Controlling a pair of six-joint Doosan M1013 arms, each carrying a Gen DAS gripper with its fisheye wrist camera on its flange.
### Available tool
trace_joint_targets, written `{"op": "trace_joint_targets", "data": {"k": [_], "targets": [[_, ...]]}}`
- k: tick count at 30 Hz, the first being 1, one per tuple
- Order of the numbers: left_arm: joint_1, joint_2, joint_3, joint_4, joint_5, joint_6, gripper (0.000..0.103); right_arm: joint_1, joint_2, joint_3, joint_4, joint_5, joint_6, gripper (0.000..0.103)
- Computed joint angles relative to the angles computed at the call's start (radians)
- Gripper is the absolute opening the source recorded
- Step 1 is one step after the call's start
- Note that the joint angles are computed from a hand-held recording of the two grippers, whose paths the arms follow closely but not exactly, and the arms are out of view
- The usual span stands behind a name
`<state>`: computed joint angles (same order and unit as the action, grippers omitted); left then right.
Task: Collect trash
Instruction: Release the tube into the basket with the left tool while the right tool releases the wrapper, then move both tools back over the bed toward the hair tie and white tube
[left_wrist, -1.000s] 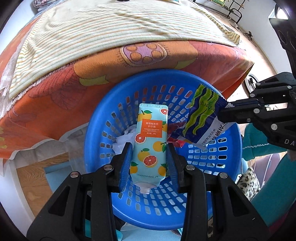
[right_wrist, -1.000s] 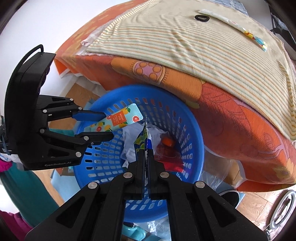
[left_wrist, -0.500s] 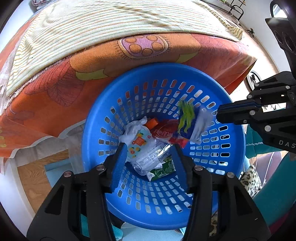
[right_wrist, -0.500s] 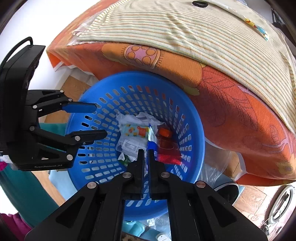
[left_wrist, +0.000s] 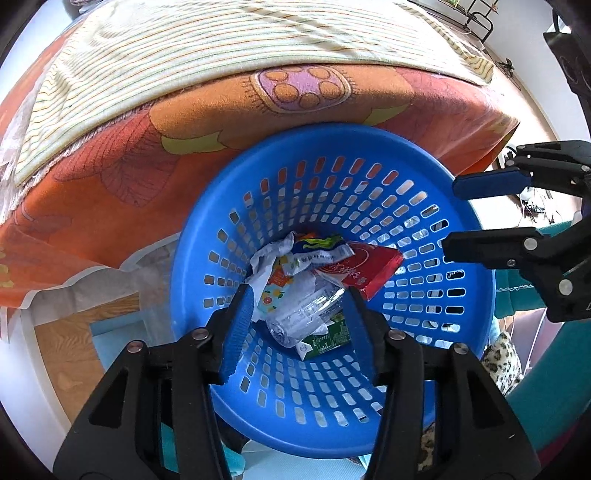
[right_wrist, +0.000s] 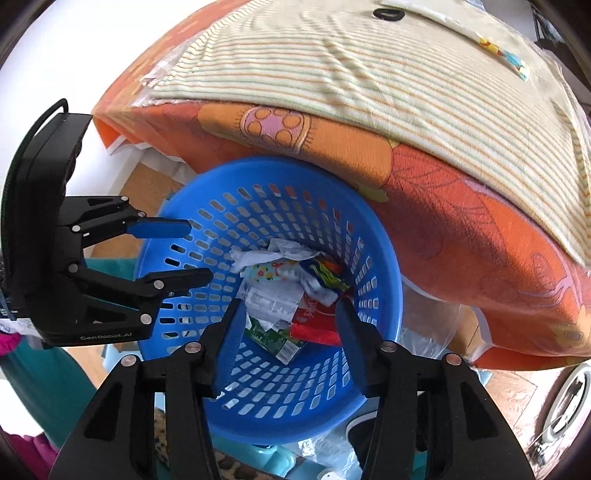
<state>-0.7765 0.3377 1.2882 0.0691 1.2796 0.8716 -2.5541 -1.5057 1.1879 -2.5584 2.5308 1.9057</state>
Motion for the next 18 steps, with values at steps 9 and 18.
{"op": "trace_joint_targets", "data": {"k": [9, 18], "targets": [[0.007, -0.006, 0.001, 0.005, -0.01, -0.019, 0.052, -0.002, 0.024, -0.012, -0.098, -0.054, -0.088, 0.05], [0.015, -0.008, -0.024, 0.025, -0.025, -0.036, 0.052, -0.008, 0.053, -0.035, -0.171, -0.121, -0.144, 0.057]]}}
